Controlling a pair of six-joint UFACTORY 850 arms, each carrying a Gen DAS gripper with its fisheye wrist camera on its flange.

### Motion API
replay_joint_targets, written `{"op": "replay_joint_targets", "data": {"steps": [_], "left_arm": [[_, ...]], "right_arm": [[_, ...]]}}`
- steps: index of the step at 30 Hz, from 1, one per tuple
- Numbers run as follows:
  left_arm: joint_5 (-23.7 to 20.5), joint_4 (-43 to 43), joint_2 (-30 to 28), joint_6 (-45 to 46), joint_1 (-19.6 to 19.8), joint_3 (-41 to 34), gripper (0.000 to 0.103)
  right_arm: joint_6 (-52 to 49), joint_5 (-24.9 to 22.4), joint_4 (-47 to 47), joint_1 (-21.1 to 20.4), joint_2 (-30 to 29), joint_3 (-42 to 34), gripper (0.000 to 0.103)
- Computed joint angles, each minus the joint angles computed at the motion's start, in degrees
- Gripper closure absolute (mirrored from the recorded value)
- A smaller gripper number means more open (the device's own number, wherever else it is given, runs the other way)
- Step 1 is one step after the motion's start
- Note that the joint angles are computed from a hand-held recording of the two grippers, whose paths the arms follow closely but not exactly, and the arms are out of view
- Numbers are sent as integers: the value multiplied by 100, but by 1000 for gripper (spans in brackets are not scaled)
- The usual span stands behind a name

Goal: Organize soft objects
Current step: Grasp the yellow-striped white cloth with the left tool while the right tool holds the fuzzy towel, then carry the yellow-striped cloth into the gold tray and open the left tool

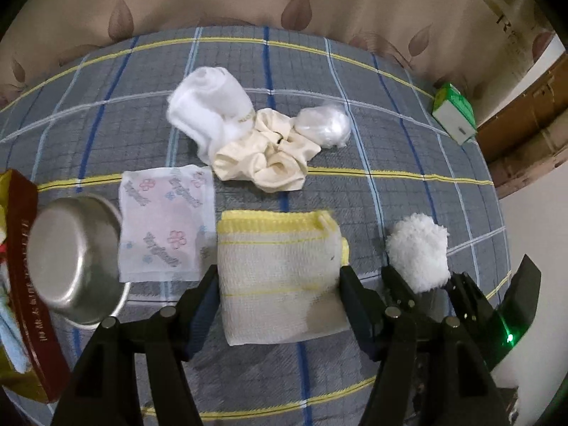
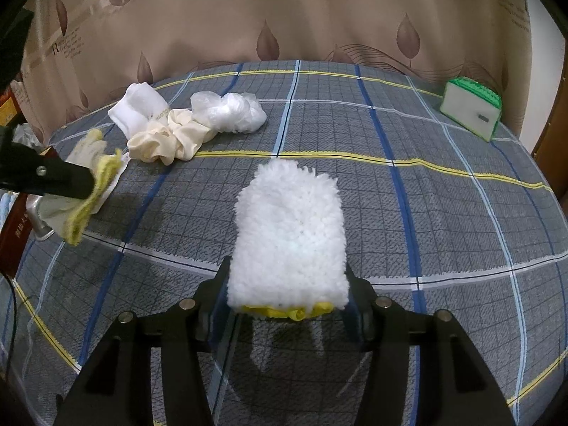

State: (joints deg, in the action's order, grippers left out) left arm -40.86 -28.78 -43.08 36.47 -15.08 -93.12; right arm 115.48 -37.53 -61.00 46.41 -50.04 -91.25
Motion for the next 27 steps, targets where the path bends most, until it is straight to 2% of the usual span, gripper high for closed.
{"op": "replay_joint_targets", "data": {"steps": [13,21,27], "left_arm": [[-63,208,264,80,457,81,36],[79,401,355,-29,974,-9,36],[287,889,305,-340,1362,-273,36]], "right_arm": [[-78,-40,46,4,-19,-27,50],[-96,-46,55,3,-16,-22,50],[-102,-50,59,5,-22,-29,50]]}}
